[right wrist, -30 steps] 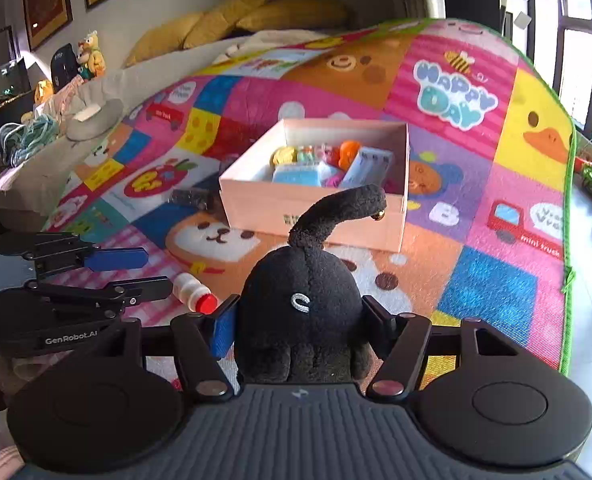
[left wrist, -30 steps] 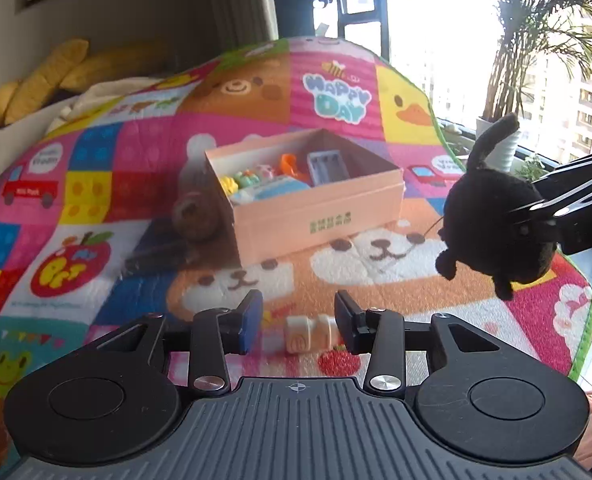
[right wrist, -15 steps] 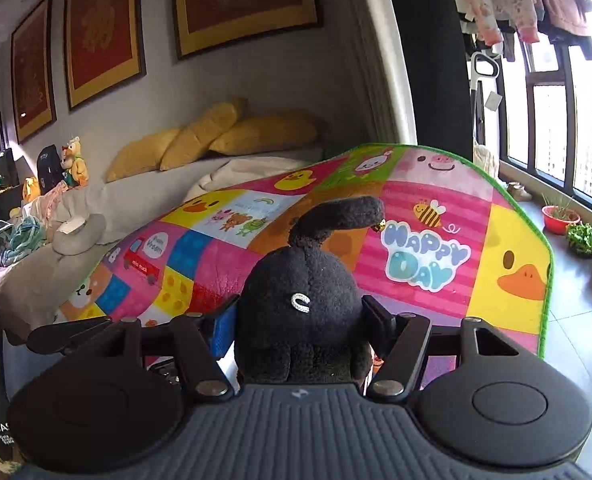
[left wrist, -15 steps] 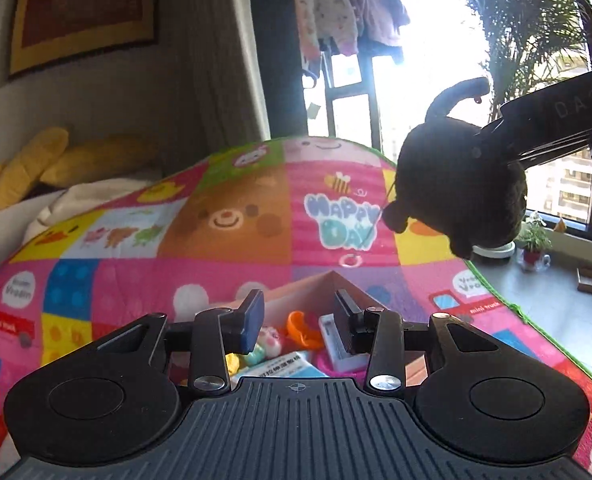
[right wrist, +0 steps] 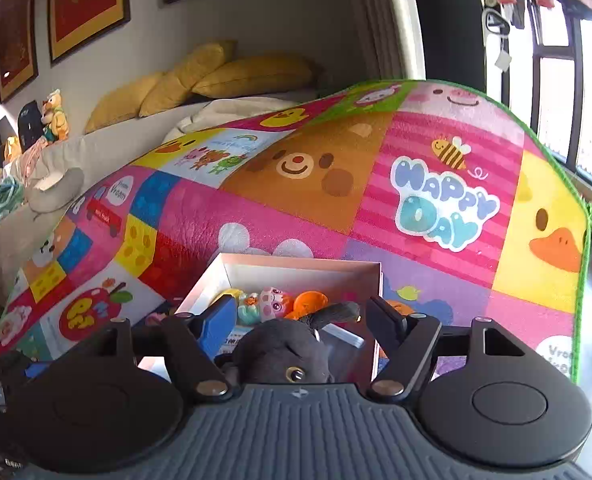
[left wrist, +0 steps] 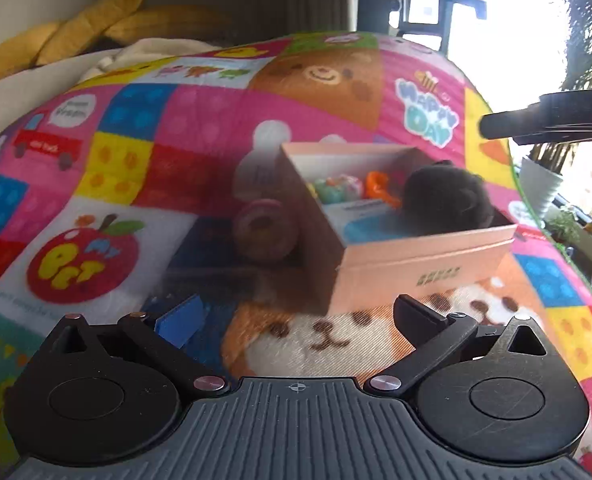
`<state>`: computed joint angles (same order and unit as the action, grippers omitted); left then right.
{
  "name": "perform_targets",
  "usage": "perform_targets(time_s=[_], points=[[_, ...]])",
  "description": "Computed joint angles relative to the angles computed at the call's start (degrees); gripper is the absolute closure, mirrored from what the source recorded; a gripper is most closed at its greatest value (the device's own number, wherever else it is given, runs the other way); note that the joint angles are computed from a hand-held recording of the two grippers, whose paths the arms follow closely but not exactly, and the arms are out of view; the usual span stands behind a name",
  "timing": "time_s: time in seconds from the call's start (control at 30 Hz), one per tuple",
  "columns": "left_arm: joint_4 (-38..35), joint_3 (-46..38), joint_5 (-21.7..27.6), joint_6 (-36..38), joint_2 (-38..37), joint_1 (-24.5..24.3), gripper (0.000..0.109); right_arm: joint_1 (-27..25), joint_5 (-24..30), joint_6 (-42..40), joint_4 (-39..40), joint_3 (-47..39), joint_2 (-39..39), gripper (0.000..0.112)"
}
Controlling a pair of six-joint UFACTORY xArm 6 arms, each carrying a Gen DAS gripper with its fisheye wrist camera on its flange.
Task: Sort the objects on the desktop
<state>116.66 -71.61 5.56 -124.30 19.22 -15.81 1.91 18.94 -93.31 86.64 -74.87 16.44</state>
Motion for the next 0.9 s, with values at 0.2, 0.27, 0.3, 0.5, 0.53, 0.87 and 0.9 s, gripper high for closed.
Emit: perform_targets(time_s=[0.2, 0.27, 0.3, 0.5, 0.53, 0.87, 0.9], points=[[6.22, 7.86, 2.25, -11.29, -4.88, -0.25, 0.006, 1.16, 3.49, -11.49, -1.60, 18.20, -12.34, 0.040], [3.43, 10.22, 2.57, -8.95, -6.61, -0.15, 0.006, 2.10, 5.97, -7.97, -8.85, 22.93, -14.64, 0.045], [1.93, 11.10, 2.29, -7.40, -7.42, 0.03, 0.006, 2.70, 6.73, -7.49, -11.17, 24.36, -15.14, 0.054], [-9.65, 16.51, 2.76, 7.60, -11.98, -0.16, 0.006, 9.41, 1.38, -11.11, -11.52, 27.79, -13.84, 0.062], [-10.06, 17.29, 3.23, 7.96, -12.64, -0.17, 0.006, 9.74, 1.53, -9.49, -12.71, 27.23, -12.99, 0.063], [-8.81, 18.62, 2.40, 4.70, -14.13, 1.06, 0.006, 11.41, 0.01, -2.90, -18.57, 28.67, -14.30, 0.087], [-8.36, 18.36, 2.21, 4.32, -13.94, 0.89, 0.006, 11.09, 0.05, -2.01, -19.49, 29.05, -14.95, 0.087]])
